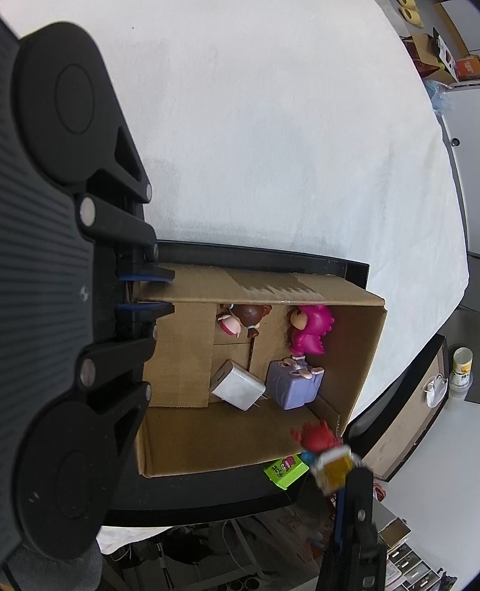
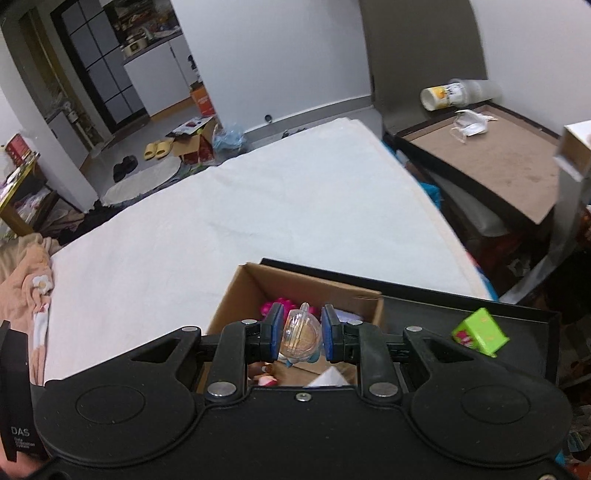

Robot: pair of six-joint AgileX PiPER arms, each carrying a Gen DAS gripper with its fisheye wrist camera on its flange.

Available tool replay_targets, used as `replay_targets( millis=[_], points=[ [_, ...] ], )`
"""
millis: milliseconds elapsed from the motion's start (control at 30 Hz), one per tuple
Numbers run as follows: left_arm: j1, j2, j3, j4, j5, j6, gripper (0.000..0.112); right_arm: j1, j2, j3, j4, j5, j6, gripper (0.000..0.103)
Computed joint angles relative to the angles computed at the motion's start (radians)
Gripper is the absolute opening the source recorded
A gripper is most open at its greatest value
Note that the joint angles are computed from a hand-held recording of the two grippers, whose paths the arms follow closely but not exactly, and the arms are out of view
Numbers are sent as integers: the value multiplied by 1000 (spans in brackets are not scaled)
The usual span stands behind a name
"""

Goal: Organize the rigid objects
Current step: 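Carry the red-and-blue figure with the right tool over the box, then open the right tool to drop the figure into the box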

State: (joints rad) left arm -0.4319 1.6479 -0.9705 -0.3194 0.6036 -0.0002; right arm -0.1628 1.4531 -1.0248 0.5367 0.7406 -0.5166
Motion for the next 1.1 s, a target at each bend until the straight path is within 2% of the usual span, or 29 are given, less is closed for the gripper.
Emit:
replay_targets(
  millis=[167,533,667,1100],
  points=[
    [-3,-2,2,3,-3,-1,10,46,47,-11,5,-15,24,22],
    [-7,-2,3,13,-6,-11,10,137,114,-64,-83,-35,140,23],
    [-12,0,0,26,-5,-26,10,114,73,-44,14,-33,54,27],
    [-38,10,-17,80,3,-82,10,-8,6,12,48,20,-53,28]
  ],
)
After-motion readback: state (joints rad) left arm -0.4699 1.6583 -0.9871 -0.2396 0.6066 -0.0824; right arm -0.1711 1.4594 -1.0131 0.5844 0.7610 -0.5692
